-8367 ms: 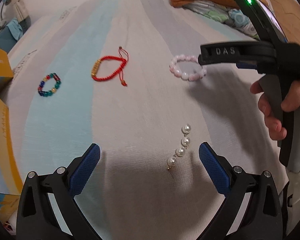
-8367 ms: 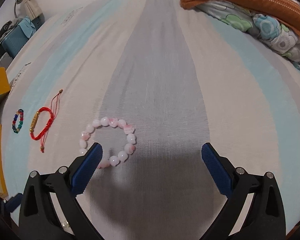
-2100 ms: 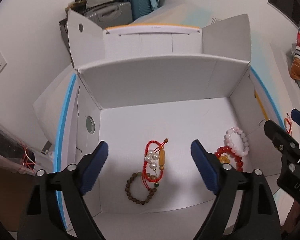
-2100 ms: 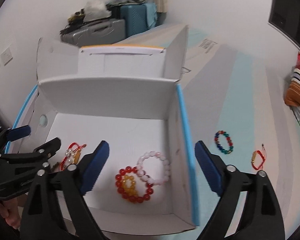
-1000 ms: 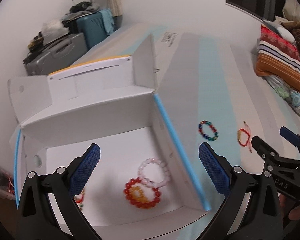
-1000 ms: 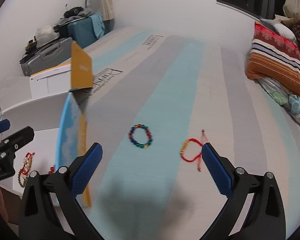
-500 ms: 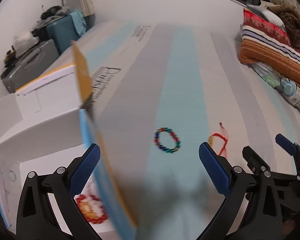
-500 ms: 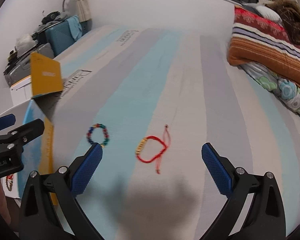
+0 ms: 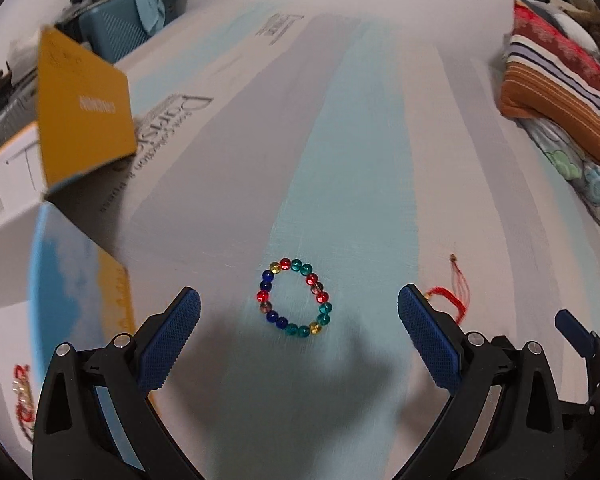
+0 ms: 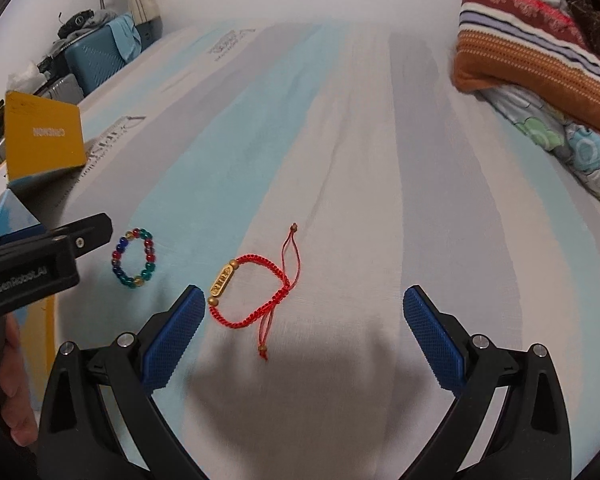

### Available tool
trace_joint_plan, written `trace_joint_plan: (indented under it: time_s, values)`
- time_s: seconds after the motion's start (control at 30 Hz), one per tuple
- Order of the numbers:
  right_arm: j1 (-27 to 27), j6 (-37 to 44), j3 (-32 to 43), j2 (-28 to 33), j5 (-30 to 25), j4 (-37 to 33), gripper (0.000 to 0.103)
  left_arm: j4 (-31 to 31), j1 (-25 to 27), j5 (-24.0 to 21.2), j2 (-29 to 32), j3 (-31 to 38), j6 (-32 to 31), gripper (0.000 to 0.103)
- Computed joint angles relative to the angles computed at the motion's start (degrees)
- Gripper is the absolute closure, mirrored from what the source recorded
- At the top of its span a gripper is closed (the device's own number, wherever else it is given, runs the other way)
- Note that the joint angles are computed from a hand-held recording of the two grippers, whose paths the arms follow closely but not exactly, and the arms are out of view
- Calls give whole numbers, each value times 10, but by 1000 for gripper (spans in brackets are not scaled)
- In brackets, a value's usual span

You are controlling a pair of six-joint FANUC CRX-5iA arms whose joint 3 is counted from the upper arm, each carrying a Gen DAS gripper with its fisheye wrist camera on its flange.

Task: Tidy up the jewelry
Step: 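Grasp the multicolour bead bracelet with the left tool while the right tool grasps the red cord bracelet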

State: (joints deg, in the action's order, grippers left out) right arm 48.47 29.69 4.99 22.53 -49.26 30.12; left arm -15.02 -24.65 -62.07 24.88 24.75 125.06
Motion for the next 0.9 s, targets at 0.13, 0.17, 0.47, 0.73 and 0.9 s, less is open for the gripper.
trace_joint_plan:
  time_s: [0.13, 0.17, 0.47, 0.73, 0.9]
  values:
    - [-8, 24, 28, 29, 3, -30, 8, 7, 9, 2, 24, 7, 8, 6]
    - [-9, 29, 35, 35, 2, -36, 8, 7, 10, 4, 28, 8, 8, 6]
    - [-25, 71, 84, 82, 0, -95, 9, 9, 17, -7, 71, 33, 2, 6]
    - [-31, 85, 91, 89, 1, -115, 38, 21, 21, -13, 84, 38, -9, 16]
    - [-34, 88, 88, 84, 2, -118, 64, 16, 21, -9, 80, 34, 5, 34]
